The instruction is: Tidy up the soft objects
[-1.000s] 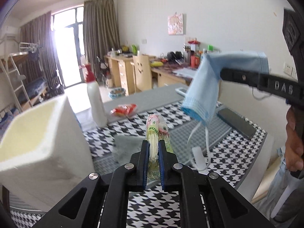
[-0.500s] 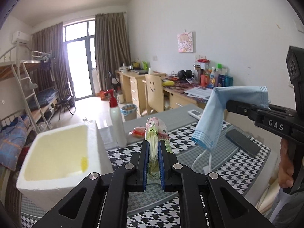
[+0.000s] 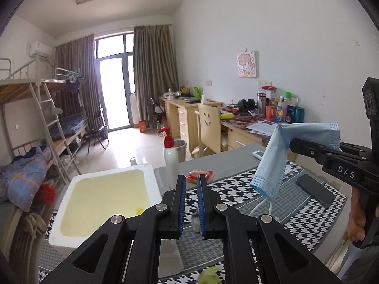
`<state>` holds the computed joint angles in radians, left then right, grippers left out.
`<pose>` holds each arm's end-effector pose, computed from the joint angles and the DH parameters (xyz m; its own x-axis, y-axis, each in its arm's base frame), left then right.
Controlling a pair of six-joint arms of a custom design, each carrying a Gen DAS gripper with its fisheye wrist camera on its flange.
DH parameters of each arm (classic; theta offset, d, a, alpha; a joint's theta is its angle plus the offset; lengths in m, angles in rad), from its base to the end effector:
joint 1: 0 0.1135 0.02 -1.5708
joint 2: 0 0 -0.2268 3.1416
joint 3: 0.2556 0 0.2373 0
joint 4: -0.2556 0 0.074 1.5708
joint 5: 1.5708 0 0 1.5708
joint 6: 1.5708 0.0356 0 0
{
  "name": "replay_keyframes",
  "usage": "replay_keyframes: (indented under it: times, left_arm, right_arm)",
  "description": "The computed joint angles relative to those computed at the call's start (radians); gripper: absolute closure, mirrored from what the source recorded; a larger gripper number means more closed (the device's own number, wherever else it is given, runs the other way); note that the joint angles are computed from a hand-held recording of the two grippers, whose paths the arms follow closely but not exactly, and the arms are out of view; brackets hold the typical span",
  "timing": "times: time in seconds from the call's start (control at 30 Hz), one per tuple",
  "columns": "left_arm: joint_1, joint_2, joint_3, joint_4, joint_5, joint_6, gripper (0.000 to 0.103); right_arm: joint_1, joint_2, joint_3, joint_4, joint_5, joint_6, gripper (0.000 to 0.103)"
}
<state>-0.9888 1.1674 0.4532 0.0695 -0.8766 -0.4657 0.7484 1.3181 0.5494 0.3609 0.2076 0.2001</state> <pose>0.1444 -0.1697 0.1589 -0.3835 0.0602 -0.9216 0.0275 0.9982 0.0538 0.2028 0.1783 0.1734 -0.3896 -0.0964 -0.9159 -0.4589 0.8826 0.1024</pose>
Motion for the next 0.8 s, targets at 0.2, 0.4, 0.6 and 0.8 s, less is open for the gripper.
replay_keyframes:
  times: [0.2,0.4,0.6,0.8]
  left_arm:
    - [0.008,-0.072,-0.012,-0.032,-0.029,0.019,0.092]
    - [0.03,-0.134,-0.032,-0.075,-0.057,0.012,0.092]
    - [0.05,-0.165,-0.039,-0.118,-0.073,-0.015,0.093]
    - [0.067,-0.196,-0.056,-0.136,-0.067,-0.017,0.093]
  right_arm:
    - [0.021,0.028,0.019,0.017,-0.001,-0.012,0.092]
    - [0.057,0.042,0.032,0.015,0.011,-0.016,0.092]
    - [0.084,0.066,0.051,0.015,0.016,-0.022,0.092]
    - [0.097,0.07,0.062,0.01,0.019,-0.025,0.092]
